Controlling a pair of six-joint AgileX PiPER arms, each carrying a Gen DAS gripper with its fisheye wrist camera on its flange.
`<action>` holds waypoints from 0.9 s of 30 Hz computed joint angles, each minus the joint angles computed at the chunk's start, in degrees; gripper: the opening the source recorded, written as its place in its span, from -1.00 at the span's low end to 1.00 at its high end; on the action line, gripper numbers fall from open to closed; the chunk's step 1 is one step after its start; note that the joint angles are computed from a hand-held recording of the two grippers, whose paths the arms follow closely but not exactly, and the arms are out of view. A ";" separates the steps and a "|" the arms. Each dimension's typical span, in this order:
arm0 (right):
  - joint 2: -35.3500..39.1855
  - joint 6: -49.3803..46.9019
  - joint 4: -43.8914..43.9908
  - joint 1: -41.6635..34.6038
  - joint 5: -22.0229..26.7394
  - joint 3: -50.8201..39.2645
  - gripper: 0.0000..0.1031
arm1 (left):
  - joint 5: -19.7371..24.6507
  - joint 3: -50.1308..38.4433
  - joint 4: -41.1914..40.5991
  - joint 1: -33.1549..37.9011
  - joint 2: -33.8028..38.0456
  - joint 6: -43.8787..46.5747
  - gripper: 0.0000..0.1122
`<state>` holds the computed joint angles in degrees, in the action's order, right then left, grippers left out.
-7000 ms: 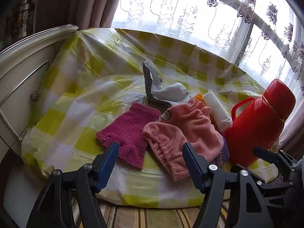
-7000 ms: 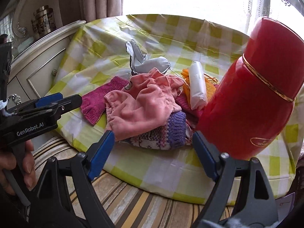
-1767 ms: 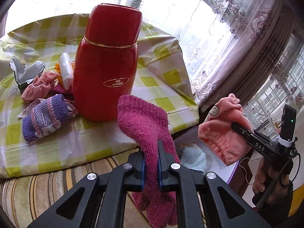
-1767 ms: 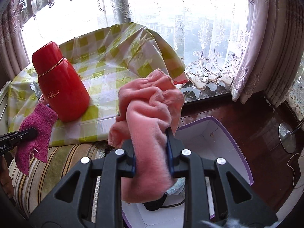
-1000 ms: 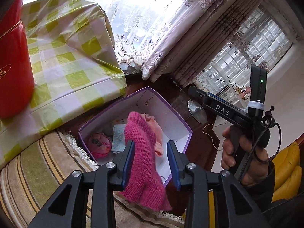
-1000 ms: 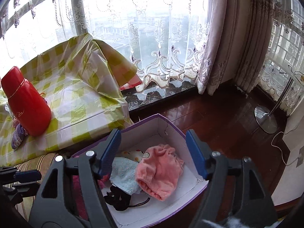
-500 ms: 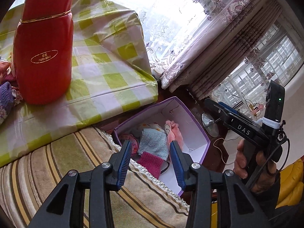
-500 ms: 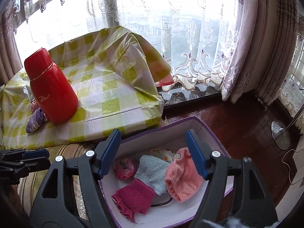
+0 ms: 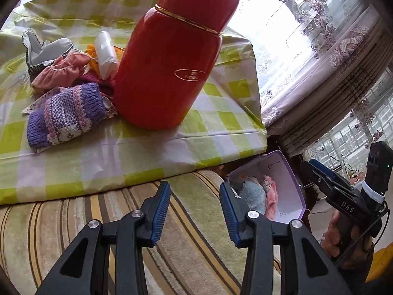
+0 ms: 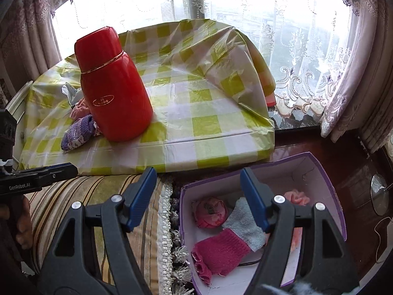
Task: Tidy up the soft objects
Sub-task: 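Move both open tools back over the pile of soft items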
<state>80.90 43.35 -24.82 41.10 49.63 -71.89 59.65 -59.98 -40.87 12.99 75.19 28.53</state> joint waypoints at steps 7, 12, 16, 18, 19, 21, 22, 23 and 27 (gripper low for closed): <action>5.02 -1.65 1.54 4.19 0.48 -4.27 0.43 | 1.08 -1.83 -0.57 10.62 2.63 4.58 -0.23; 8.55 -3.21 3.03 5.91 -0.18 -7.43 0.43 | 0.96 -3.83 -0.56 14.95 5.93 5.89 -0.23; 11.36 -4.64 4.56 7.19 -0.92 -9.32 0.43 | -0.03 -5.94 0.40 16.06 8.93 5.97 -0.19; 12.77 -5.56 5.51 7.57 -1.26 -10.24 0.43 | -1.04 -6.90 1.11 16.33 10.37 5.85 0.00; 13.39 -5.70 5.68 7.84 -1.37 -10.60 0.43 | -1.71 -7.40 1.60 16.43 11.05 5.70 0.08; 14.63 -5.64 5.53 8.54 -1.36 -11.40 0.43 | -3.00 -8.66 3.16 16.22 12.56 5.03 0.13; 15.18 -5.85 5.66 8.72 -1.40 -11.79 0.43 | -3.60 -9.46 4.08 15.97 13.53 4.51 0.15; 15.68 -6.26 6.02 8.80 -1.43 -12.22 0.43 | -4.12 -10.15 4.98 15.74 14.22 4.17 0.17; 17.41 -7.61 6.97 8.89 -1.15 -14.00 0.43 | -6.48 -13.02 9.84 13.67 16.77 4.07 0.22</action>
<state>98.31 35.74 -17.85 49.99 48.48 -85.89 53.17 -73.01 -31.03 26.66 91.95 32.60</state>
